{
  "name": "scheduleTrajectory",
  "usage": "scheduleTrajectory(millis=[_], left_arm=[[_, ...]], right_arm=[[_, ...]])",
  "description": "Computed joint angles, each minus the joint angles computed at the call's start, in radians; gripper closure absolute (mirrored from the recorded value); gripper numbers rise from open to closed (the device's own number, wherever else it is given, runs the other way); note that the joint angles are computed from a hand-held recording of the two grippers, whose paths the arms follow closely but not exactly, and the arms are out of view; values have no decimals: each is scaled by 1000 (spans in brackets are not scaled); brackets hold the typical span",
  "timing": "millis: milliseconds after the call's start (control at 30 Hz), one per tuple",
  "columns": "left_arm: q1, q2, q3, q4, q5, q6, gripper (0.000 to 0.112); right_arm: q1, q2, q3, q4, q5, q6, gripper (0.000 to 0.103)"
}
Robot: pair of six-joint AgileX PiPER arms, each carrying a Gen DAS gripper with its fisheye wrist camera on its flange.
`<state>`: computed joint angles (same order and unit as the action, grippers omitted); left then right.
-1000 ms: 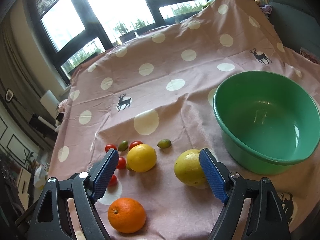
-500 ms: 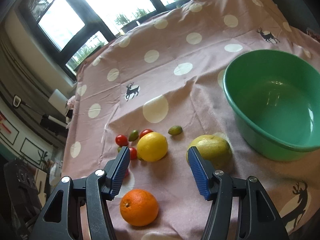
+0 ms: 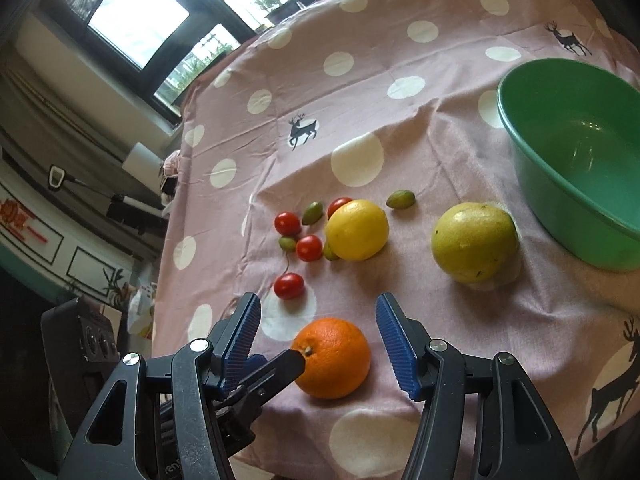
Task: Organize fruits
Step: 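Move the right tool toward the orange and open its fingers around it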
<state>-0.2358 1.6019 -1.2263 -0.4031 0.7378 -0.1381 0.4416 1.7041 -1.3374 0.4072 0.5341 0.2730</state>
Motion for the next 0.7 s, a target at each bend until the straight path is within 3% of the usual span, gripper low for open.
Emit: scheduleTrajectory(millis=[267,700], left_arm=[[-65,21,-29,160,35,-163,58],[-36,24,-13,34,32,-24,58]], right_arm=[[12,36,-37,-19,81,58,41],[5,62,-46,76,90,9,41]])
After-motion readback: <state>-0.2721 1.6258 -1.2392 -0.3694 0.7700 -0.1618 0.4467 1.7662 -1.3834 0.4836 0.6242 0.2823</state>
